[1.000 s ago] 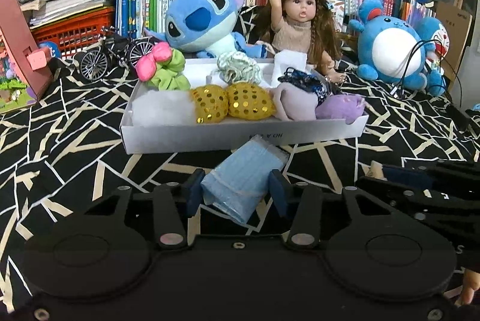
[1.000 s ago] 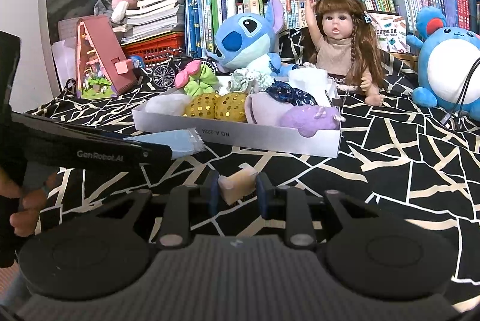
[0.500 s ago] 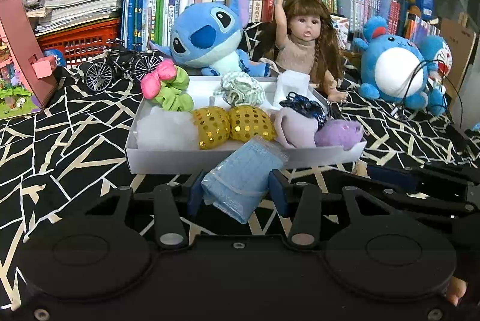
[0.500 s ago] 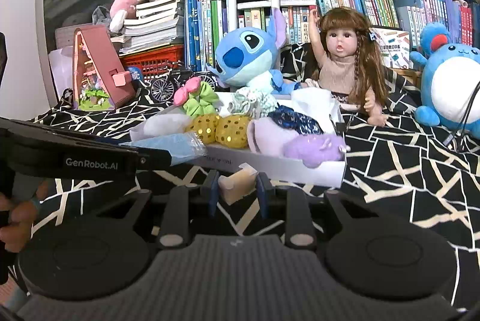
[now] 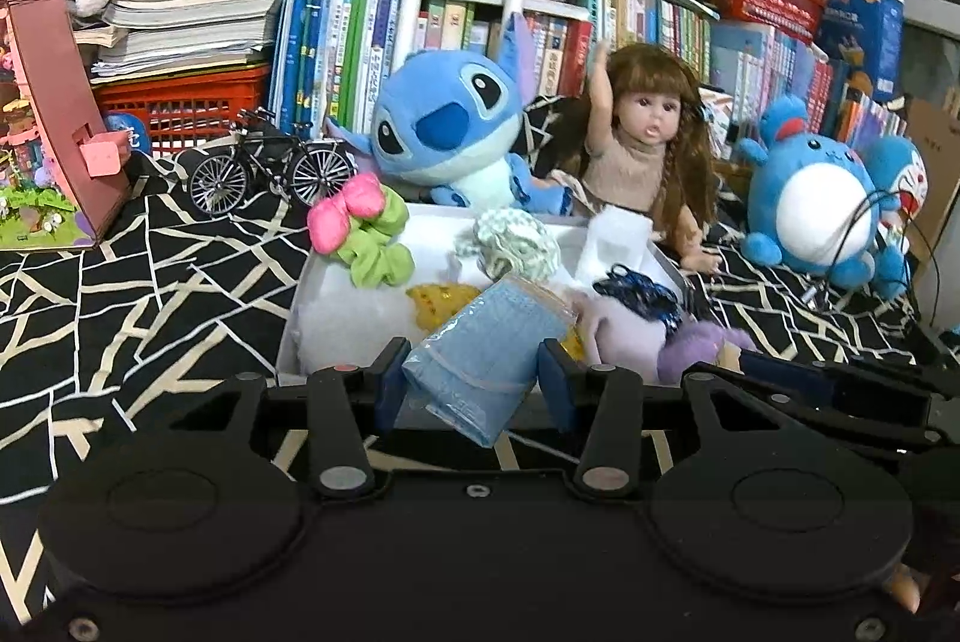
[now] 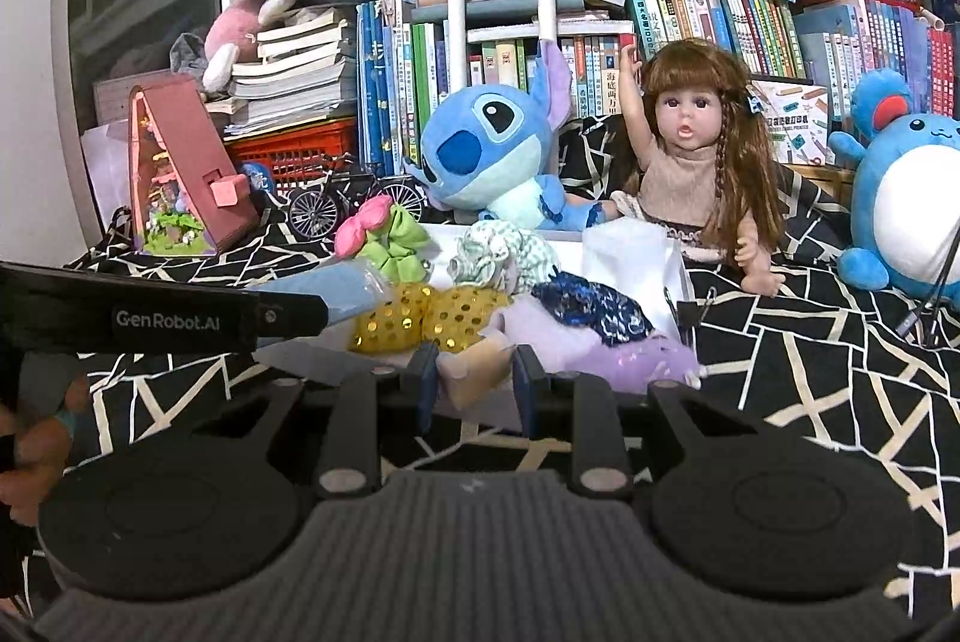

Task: Organize soft objects
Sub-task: 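Carry the blue packet over the box with the left tool while the right tool carries the beige piece, then release the blue packet into the box with the left tool while the right tool releases the beige piece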

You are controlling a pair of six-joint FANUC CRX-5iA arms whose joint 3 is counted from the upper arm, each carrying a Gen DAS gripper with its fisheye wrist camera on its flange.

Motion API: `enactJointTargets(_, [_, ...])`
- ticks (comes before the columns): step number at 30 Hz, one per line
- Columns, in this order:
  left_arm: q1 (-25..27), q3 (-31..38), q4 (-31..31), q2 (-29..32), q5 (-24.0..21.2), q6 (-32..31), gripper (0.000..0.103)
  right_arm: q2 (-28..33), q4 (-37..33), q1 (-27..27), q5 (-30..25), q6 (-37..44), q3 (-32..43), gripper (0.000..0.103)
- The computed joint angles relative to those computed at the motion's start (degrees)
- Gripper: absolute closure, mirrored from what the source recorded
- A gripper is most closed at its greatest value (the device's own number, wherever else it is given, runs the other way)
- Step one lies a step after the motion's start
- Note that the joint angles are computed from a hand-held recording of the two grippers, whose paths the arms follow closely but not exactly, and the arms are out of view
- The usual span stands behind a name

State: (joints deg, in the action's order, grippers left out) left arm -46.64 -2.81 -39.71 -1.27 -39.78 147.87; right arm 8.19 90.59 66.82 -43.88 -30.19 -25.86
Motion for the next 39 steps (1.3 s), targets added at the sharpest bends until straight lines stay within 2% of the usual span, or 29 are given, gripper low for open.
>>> enactJointTargets(11, [5.2, 1.3, 3.4, 2.1, 4.7, -1.5, 0.059, 2.2, -3.0, -3.2, 3.5, 3.2, 4.8, 0.071])
enactJointTargets(19, [5.5, 6.0, 0.0, 6.3, 2.9, 1.7, 0.059, 4.5, -7.8, -6.5, 7.2, 5.6, 9.4, 0.071])
enactJointTargets(21, [5.6, 7.0, -0.7, 7.3, 2.7, 2.5, 0.059, 5.3, -11.9, -6.6, 7.4, 7.8, 11.1, 0.071])
enactJointTargets(27, [5.4, 9.7, -1.7, 10.0, 0.8, 3.1, 0.059, 7.7, -16.9, -8.1, 8.0, 9.8, 14.5, 0.071])
enactJointTargets(39, [6.2, 11.7, -1.1, 12.6, -0.7, 2.7, 0.059, 10.4, -21.0, -8.8, 8.1, 13.4, 18.0, 0.071])
